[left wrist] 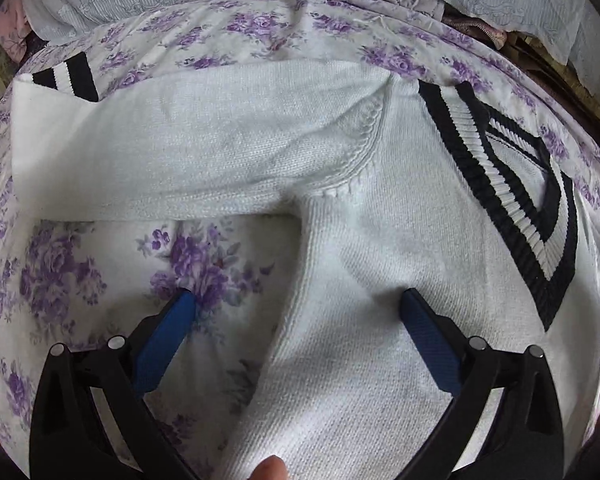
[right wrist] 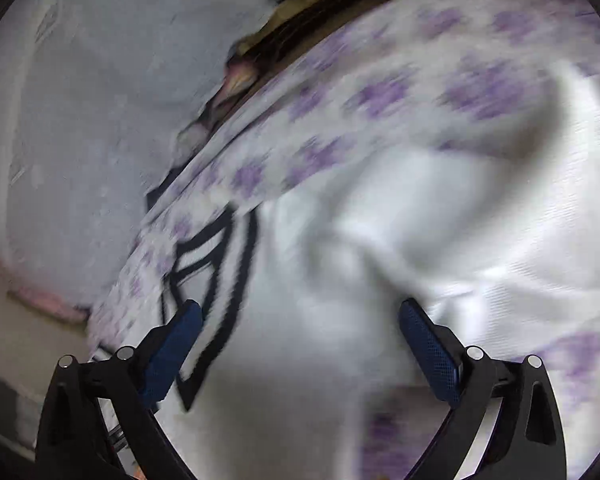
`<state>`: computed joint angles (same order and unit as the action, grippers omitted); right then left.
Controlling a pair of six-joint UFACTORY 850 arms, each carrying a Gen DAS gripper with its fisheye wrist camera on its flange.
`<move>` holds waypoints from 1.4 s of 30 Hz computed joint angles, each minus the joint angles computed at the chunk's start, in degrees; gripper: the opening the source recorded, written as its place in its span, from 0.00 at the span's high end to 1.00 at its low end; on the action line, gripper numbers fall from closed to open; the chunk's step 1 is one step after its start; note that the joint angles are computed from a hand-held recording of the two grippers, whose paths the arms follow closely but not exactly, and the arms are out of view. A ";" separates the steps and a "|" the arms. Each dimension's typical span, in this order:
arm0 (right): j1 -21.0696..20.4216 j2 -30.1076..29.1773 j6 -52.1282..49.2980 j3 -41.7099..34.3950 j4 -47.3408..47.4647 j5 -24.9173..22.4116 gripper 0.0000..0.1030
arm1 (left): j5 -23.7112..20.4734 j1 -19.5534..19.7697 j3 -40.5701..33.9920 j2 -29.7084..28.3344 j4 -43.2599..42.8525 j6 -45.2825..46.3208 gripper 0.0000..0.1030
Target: Fold small clothes
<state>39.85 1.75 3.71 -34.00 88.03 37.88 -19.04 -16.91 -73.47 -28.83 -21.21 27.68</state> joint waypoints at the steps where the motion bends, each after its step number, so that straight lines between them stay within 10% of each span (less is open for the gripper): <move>1: 1.76 1.16 -3.36 0.94 6.00 4.72 0.03 | 0.33 0.02 0.12 0.06 0.31 -0.14 0.04; 4: 5.15 5.13 -7.18 3.57 19.62 14.36 0.03 | 0.73 -0.17 0.46 0.30 0.75 -0.79 0.04; 13: 7.86 14.39 6.84 13.75 28.73 21.94 0.03 | 3.11 -0.53 1.67 0.80 -0.19 -0.29 0.04; 23: 5.37 19.41 22.93 20.70 18.12 19.66 0.03 | 4.91 -0.52 2.86 1.39 -2.93 2.12 0.04; 26: 5.31 18.65 18.35 19.28 21.26 19.41 0.32 | 4.97 -0.51 2.85 1.37 -2.86 2.06 0.04; 28: 5.83 18.56 16.53 19.55 21.29 19.14 0.88 | 4.98 -0.54 2.80 1.34 -2.75 1.94 0.04; 34: 14.13 11.97 1.59 10.13 35.51 35.54 0.88 | 5.11 -0.54 3.01 1.43 -2.94 2.10 0.04; 38: 5.52 5.44 -19.67 5.99 50.12 25.59 0.80 | 5.15 -0.54 2.91 1.36 -2.68 1.90 0.04; 42: 8.73 4.86 -17.59 4.04 50.57 29.32 0.67 | 4.89 -0.37 2.74 1.24 -4.07 3.34 0.04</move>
<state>48.58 6.61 -13.88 -29.96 138.60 67.20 -14.15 -17.28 -70.73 -27.59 -25.28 31.02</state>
